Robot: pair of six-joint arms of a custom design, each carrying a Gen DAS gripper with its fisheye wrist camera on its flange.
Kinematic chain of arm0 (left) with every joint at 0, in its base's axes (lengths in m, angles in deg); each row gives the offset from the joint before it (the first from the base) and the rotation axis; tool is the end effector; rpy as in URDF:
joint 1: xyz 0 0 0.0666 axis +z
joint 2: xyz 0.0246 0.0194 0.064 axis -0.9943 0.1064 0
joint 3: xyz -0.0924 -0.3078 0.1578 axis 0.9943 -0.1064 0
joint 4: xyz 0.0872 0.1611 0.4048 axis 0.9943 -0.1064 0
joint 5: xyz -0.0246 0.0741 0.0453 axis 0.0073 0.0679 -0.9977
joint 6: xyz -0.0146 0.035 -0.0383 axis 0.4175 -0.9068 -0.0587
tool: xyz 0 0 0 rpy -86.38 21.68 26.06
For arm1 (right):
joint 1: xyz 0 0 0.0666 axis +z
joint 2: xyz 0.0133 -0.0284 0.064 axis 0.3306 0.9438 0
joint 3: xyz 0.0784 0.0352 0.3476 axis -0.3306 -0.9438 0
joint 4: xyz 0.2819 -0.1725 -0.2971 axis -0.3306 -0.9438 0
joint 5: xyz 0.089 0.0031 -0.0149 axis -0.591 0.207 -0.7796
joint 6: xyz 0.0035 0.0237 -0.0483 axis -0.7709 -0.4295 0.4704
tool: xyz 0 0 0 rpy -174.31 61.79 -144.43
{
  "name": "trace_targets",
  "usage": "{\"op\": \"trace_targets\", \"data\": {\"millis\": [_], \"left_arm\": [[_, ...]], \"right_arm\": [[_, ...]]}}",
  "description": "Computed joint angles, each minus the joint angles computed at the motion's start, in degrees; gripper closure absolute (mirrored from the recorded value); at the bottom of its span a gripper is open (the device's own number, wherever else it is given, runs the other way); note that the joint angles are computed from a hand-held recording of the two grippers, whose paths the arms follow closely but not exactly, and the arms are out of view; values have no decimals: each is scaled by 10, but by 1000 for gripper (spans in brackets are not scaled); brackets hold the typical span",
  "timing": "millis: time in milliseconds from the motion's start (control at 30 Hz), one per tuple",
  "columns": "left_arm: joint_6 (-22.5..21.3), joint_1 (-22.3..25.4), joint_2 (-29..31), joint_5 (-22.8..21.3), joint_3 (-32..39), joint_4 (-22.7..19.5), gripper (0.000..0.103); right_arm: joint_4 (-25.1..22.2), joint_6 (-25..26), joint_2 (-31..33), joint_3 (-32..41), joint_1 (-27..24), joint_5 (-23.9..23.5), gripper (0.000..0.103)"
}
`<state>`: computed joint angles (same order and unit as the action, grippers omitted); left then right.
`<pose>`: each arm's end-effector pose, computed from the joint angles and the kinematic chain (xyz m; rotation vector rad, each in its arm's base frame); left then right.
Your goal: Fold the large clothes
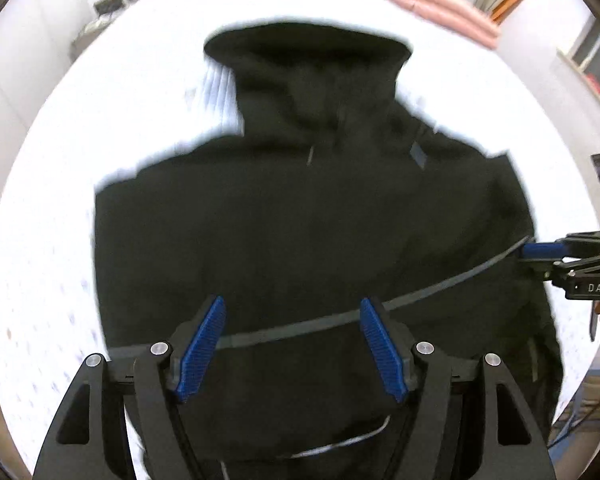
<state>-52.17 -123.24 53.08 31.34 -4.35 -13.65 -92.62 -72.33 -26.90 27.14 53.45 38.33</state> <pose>0.3344 -0.2752 0.4520 0.6097 2.7102 -0.2646 0.3090 0.2112 0.4489 0.1791 2.9820 0.2641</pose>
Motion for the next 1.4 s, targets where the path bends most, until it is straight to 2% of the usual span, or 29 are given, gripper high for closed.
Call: {"op": "trace_targets", "data": {"millis": [100, 200, 333, 433, 600, 733, 833, 967, 1000, 1033, 1067, 1100, 1200, 1267, 1300, 1367, 1400], "left_arm": [[-17, 15, 30, -2, 52, 16, 31], [-31, 29, 72, -10, 97, 39, 31], [-58, 50, 148, -52, 172, 63, 31], [-68, 67, 217, -66, 243, 62, 31], [-88, 90, 322, -92, 350, 44, 31], [-112, 95, 385, -92, 404, 24, 31], [-128, 97, 406, -99, 417, 29, 31], [-121, 96, 444, -120, 448, 13, 31], [-119, 97, 452, -121, 454, 11, 37], [-115, 100, 450, -111, 450, 25, 47], [-105, 104, 447, -87, 448, 33, 75], [-92, 109, 443, -63, 445, 36, 91], [-21, 131, 372, 16, 371, 115, 91], [10, 146, 331, 76, 326, 153, 91], [15, 151, 319, 92, 309, 162, 89], [1, 154, 325, 92, 301, 136, 89], [-15, 155, 348, 100, 311, 100, 89]], "right_arm": [[12, 21, 12, 33, -26, 3, 61], [20, 52, 23, 59, -51, 30, 61], [57, 81, 62, 95, -94, 71, 61], [86, 72, 72, 105, -111, 91, 60], [124, 119, 160, 173, -150, 92, 58], [124, 159, 221, 217, -163, 99, 57], [109, 188, 249, 238, -170, 103, 56], [86, 200, 281, 253, -177, 114, 56], [83, 201, 289, 257, -177, 121, 58], [83, 201, 297, 261, -176, 131, 58], [86, 201, 299, 261, -175, 137, 75], [91, 200, 297, 261, -172, 153, 101], [148, 193, 246, 220, -176, 141, 101], [179, 202, 209, 184, -177, 129, 101], [188, 208, 198, 171, -177, 123, 101], [187, 219, 195, 151, -180, 106, 100], [182, 219, 200, 145, -181, 106, 100]]}}
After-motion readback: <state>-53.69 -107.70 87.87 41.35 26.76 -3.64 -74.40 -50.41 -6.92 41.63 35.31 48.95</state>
